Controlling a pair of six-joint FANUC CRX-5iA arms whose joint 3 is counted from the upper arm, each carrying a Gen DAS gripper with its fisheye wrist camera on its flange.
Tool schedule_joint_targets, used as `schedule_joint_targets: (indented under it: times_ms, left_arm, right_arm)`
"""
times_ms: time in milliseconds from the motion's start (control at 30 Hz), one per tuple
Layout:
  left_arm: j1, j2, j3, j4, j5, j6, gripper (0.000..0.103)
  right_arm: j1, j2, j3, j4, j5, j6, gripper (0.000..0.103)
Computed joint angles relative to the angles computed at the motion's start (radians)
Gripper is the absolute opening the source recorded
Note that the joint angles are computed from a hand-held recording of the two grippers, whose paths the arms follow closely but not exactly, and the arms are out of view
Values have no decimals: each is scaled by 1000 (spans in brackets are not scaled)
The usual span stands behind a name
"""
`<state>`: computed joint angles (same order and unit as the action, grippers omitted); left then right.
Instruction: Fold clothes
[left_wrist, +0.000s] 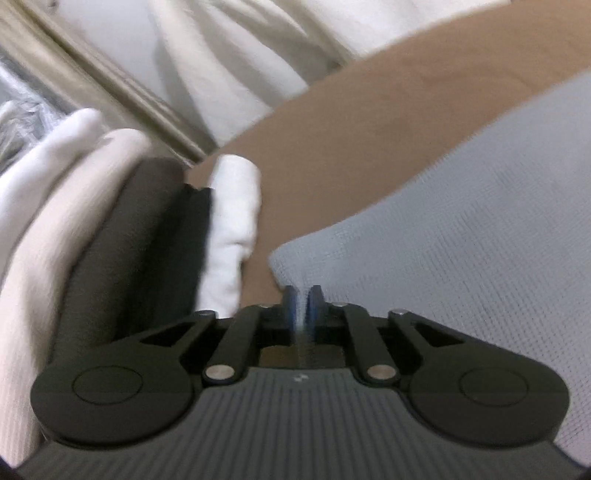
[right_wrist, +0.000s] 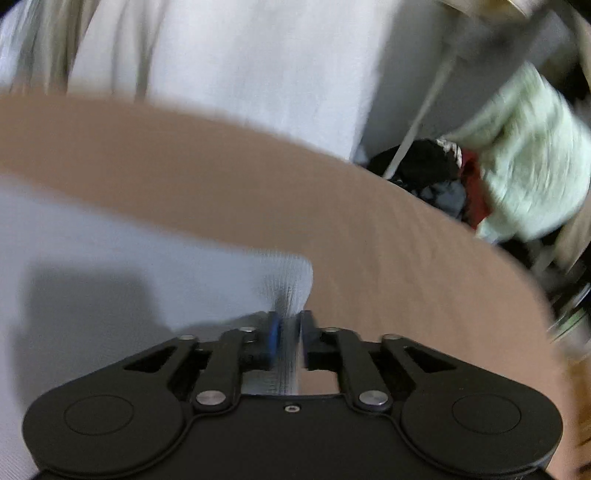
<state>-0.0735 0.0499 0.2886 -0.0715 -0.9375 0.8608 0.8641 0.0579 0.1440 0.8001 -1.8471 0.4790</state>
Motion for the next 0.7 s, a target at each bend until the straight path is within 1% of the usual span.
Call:
schedule_joint_targets:
  times_ms: [33, 67, 100, 133, 233, 333, 400, 433, 467, 533, 600, 667, 700]
  left_arm:
    - [29, -27, -32, 66, 3, -34, 38]
    - [62, -58, -67, 139, 5, -71, 48]
    - [95, -88, -101, 212, 3, -108, 67]
    - [128, -116, -133, 284, -3, -145, 73]
    - [259, -206, -196, 449, -128, -268, 73]
    - [401, -267, -224, 532, -244, -369, 73]
    - [508, -327, -268, 580, -281, -444, 75]
    - [577, -363, -296, 608, -302, -487, 80]
    - [644, -387, -317, 629, -315, -520, 83]
    - [764, -414, -336, 645, -345, -536, 86]
    - [875, -412, -326, 631, -408, -495, 86]
    - [962, -368, -287, 610, -505, -412, 86]
    - [1000, -335, -258, 594, -562, -350, 86]
  right_arm:
    - [21, 15, 2, 30, -28, 32, 29]
    - [44, 12, -5, 56, -41, 18, 50]
    - [70, 1, -15, 75, -51, -24, 64]
    - [97, -11, -22, 91, -59, -78, 65]
    - [175, -52, -28, 102, -50, -256, 65]
    - [267, -104, -28, 85, 10, -372, 65]
    - [322, -128, -23, 40, 70, -438, 65]
    - [347, -138, -19, 19, 100, -467, 65]
    - [369, -144, -12, -3, 126, -490, 65]
    - [414, -152, -1, -36, 171, -531, 65]
    - [455, -152, 2, -56, 209, -565, 65]
    - [496, -137, 14, -82, 231, -577, 65]
    - [518, -125, 19, -88, 234, -585, 65]
